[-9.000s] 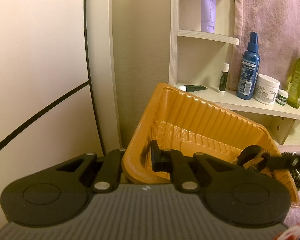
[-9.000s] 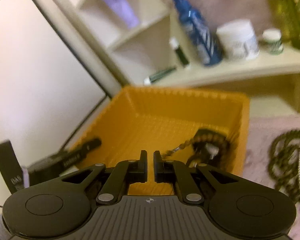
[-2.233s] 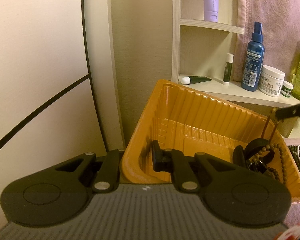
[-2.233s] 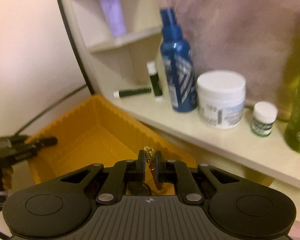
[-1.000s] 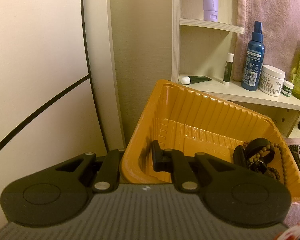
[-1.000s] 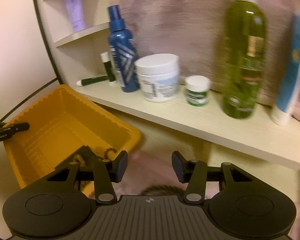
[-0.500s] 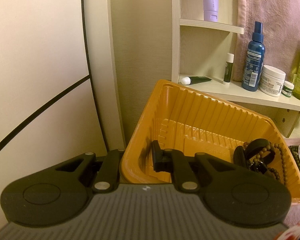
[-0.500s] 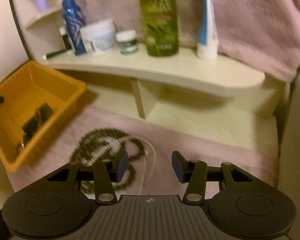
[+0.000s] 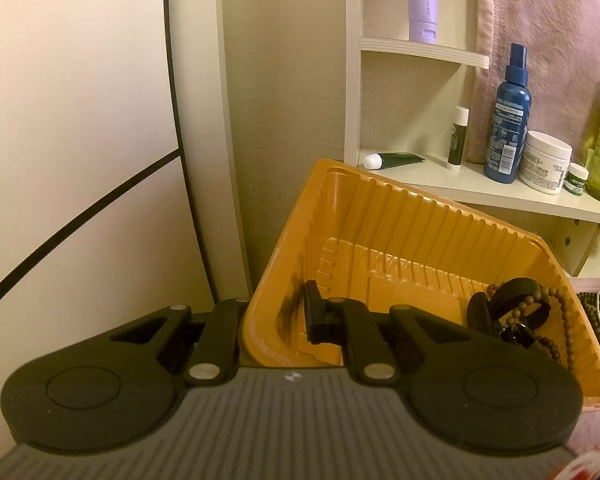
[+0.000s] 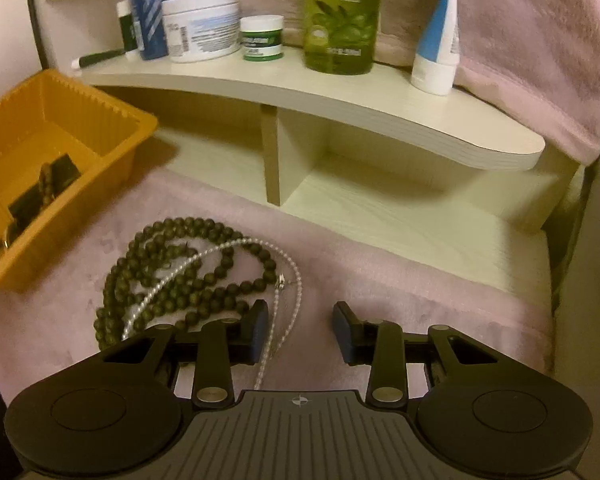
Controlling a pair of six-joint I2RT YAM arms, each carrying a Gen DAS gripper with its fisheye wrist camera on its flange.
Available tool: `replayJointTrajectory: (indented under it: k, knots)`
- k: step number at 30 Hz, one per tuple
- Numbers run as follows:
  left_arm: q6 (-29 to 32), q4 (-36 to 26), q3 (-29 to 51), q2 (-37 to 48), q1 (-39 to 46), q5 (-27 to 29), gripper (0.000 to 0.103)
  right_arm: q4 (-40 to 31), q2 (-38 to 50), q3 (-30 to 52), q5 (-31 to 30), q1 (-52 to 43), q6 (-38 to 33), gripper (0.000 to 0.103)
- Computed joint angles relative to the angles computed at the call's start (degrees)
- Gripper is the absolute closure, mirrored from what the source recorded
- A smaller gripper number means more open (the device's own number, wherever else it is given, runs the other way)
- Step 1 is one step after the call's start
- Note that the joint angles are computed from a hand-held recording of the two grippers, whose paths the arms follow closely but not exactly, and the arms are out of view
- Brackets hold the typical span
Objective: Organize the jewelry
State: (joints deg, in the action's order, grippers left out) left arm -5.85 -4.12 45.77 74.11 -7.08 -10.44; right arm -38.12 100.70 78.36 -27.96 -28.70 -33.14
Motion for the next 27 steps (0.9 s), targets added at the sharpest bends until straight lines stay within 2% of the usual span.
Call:
replayJointTrajectory:
  k: [6,7,9,10,15,18,22,27]
  knots:
    - [-0.04,-0.06,0.08,0.04,-0.05,-0.04,0.091,5.88,-4.88,-7.01,3.29,1.66,3.93,0.079]
    - [-0.07,-0.03,0.08,0.06,-0.01,-0.02,0.091,6.28,-5.09,-7.35,3.56,2.05,4.5,0.088]
    - [-0.18,0.04,0.03,0.1,0.09,0.07,0.091,6.42,-5.28,-7.69,3.27,2.28,5.34,0.092]
    - [-0.19,0.07,-0.02,0.07,0.1,0.08,0.091,6.49,-5.38,-7.77,3.44,2.44,5.41,0.097]
    - [-0.04,-0.04,0.07,0.07,0.15,0.22,0.091,2.9,-4.04,-5.07,0.46,0.75,7.15,0.098]
    - [-0.11,0.18,0.11,0.17,0.17,0.26,0.091,-0.93,-3.93,-3.17,-1.93,-1.04,4.78,0.098]
    - [-0.36,0.2,0.15,-0.03,0.12,0.25,0.091,-0.1,-6.66,-4.3,-4.4,-3.69,5.42,0.098]
    - [0.07,0.14,0.52,0.18,0.25,0.58,0.091,-1.89,-8.07,-1.34,-9.42,-5.95,8.1,0.101]
